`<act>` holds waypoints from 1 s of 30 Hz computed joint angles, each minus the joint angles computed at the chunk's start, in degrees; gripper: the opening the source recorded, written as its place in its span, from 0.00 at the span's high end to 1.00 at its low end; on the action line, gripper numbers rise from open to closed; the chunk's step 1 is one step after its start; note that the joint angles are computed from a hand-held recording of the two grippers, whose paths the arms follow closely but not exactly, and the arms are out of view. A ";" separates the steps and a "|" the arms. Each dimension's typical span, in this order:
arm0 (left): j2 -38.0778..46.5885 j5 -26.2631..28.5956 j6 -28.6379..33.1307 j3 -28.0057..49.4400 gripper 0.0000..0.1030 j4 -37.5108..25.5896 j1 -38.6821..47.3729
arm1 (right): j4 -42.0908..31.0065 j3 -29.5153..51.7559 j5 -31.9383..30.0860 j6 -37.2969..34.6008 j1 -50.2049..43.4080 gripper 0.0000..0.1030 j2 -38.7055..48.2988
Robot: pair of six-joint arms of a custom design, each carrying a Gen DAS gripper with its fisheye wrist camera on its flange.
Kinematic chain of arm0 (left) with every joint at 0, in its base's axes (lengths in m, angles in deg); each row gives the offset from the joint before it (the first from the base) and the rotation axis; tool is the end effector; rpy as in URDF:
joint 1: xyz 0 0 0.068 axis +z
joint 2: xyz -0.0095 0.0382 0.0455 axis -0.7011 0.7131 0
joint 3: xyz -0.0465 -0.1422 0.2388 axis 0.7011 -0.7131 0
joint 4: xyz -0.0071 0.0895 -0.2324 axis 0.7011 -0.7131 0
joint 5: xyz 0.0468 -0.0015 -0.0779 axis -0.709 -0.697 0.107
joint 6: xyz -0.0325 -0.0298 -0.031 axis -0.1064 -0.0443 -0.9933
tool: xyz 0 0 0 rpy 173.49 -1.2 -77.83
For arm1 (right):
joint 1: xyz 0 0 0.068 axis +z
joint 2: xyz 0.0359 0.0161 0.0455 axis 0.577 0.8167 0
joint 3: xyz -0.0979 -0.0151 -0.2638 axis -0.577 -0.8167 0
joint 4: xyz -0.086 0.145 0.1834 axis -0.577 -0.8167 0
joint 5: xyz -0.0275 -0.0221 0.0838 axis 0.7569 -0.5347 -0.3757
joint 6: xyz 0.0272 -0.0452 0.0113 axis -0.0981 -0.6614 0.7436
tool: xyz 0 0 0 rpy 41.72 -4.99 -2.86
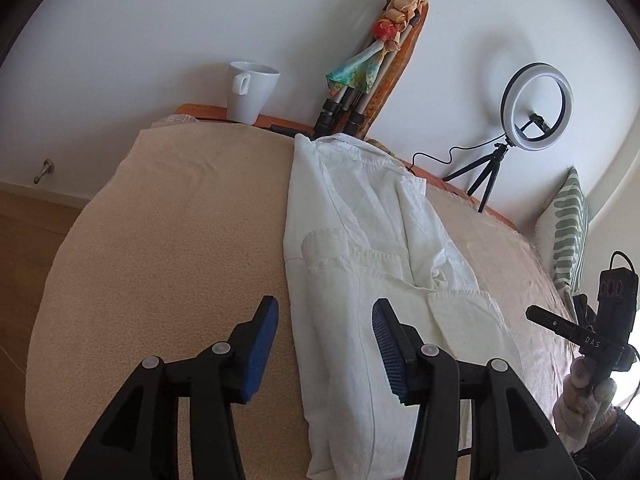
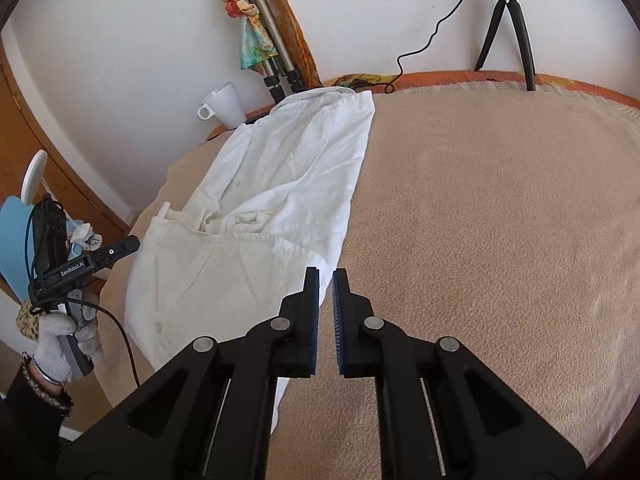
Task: Fold small clothes
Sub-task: 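Press the folded shirt flat with the right tool, then open it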
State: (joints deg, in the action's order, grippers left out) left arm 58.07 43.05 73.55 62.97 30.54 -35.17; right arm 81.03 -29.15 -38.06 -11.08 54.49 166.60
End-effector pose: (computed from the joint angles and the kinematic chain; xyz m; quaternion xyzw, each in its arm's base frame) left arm 0.2792 0.0225 0.0378 0.1389 0.9010 -0.2758 0.3046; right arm 0.1900 0.0673 0.0884 0.0873 0.9256 0.1656 0.3290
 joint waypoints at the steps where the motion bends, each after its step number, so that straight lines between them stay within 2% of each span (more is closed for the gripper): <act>1: -1.81 0.35 1.19 -1.61 0.53 0.03 0.42 | 1.10 -0.81 -1.13 -0.17 1.80 0.92 -1.55; 4: -5.71 3.05 6.12 -4.43 0.56 -4.57 1.21 | 1.26 1.05 -1.08 -0.89 8.97 0.92 -0.37; 7: -7.34 1.55 11.93 -7.95 0.56 -5.63 -0.87 | 1.32 5.00 2.45 -2.35 15.73 0.92 5.65; 9: -5.91 -2.87 12.57 -9.98 0.56 -1.51 -4.17 | -0.55 8.39 5.11 -2.79 18.36 0.92 10.00; 12: 0.32 -7.60 10.66 -8.64 0.55 2.73 -5.74 | -8.17 14.08 14.75 -2.40 19.80 0.93 16.51; 13: 1.75 -10.20 10.16 -8.34 0.54 4.38 -5.84 | -8.62 14.62 15.07 -2.47 18.51 1.00 18.13; 15: 2.36 -11.39 11.89 -7.29 0.50 3.63 -4.15 | -5.47 12.72 10.48 -2.06 14.35 1.00 18.05; 17: 0.65 -12.22 10.49 -7.41 0.52 4.19 -2.12 | -5.45 11.08 9.24 -1.30 12.77 1.00 15.33; 19: -1.23 -11.25 9.15 -6.08 0.56 1.54 0.38 | -4.19 8.66 8.09 -1.10 11.72 0.99 12.44; 20: -2.38 -9.62 8.85 -5.49 0.56 -0.22 1.81 | -4.08 7.70 6.86 -0.46 10.65 0.95 11.10; 23: -5.98 -6.41 8.46 -5.47 0.55 -2.48 3.30 | -2.17 3.86 3.09 1.43 6.78 0.74 6.16; 24: -7.35 -6.70 8.41 -4.93 0.56 -4.18 2.44 | -1.51 2.70 0.83 1.07 5.07 0.72 4.50; 26: -9.93 -5.71 6.98 -5.07 0.56 -3.86 0.93 | -3.46 2.68 -1.10 0.22 2.74 0.72 1.70; 30: -9.94 -3.67 7.02 -1.17 0.56 -8.72 -2.62 | -6.07 4.02 -4.26 -1.39 -0.24 0.72 -1.94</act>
State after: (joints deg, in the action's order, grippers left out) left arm 48.13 39.38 80.57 61.80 21.82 -37.79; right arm 74.96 -25.14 -42.31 -12.47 54.26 164.66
